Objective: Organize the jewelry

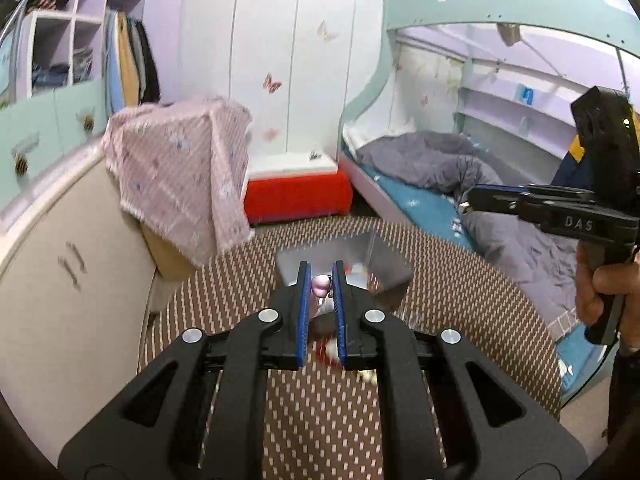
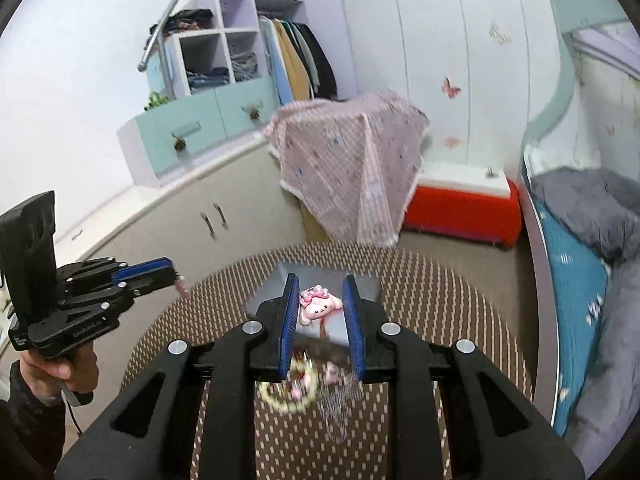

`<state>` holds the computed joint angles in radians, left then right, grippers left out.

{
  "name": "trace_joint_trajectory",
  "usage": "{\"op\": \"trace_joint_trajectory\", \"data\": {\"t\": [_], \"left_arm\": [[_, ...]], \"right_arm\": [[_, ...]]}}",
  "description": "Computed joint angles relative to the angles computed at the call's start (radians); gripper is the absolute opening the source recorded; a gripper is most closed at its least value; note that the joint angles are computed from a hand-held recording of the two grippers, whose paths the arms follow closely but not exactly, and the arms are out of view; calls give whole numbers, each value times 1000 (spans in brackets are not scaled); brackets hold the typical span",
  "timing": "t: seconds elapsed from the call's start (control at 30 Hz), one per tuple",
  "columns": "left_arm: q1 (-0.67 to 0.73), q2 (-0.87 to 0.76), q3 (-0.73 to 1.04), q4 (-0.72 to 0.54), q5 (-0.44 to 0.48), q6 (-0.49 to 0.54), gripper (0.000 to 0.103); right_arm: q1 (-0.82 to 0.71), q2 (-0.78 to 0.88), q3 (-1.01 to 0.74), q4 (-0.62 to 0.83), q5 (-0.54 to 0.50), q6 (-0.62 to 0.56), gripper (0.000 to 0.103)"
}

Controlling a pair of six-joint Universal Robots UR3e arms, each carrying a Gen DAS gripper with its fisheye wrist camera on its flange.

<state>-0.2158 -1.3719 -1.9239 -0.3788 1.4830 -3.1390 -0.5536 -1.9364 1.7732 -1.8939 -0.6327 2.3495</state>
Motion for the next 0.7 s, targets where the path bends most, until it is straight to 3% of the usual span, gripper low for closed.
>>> {"op": "trace_joint_trajectory", "data": {"t": [0.33, 0.37, 0.4, 0.43, 0.5, 0.57, 0.7], "left_arm": [[-6, -272, 340, -112, 2, -59, 15], [-14, -301, 380, -139, 30, -70, 38], [-21, -317, 397, -145, 64, -84, 62], [-23, -319, 397, -131, 85, -98, 95], [-15, -300, 353, -51, 102, -130, 97], [-16, -290, 361, -76, 128, -143, 97], [-25, -238, 305, -52, 193, -157, 97]], "right_arm": [[177, 286, -197, -182, -97, 223, 21], [194, 319, -208, -205, -122, 255, 24], [205, 346, -223, -204, -140, 273, 39], [211, 364, -234, -211, -146, 296, 63], [199, 359, -197, -280, -139, 359, 85], [172, 330, -150, -316, -122, 390, 96], [135, 277, -109, -350, -118, 427, 96]]}}
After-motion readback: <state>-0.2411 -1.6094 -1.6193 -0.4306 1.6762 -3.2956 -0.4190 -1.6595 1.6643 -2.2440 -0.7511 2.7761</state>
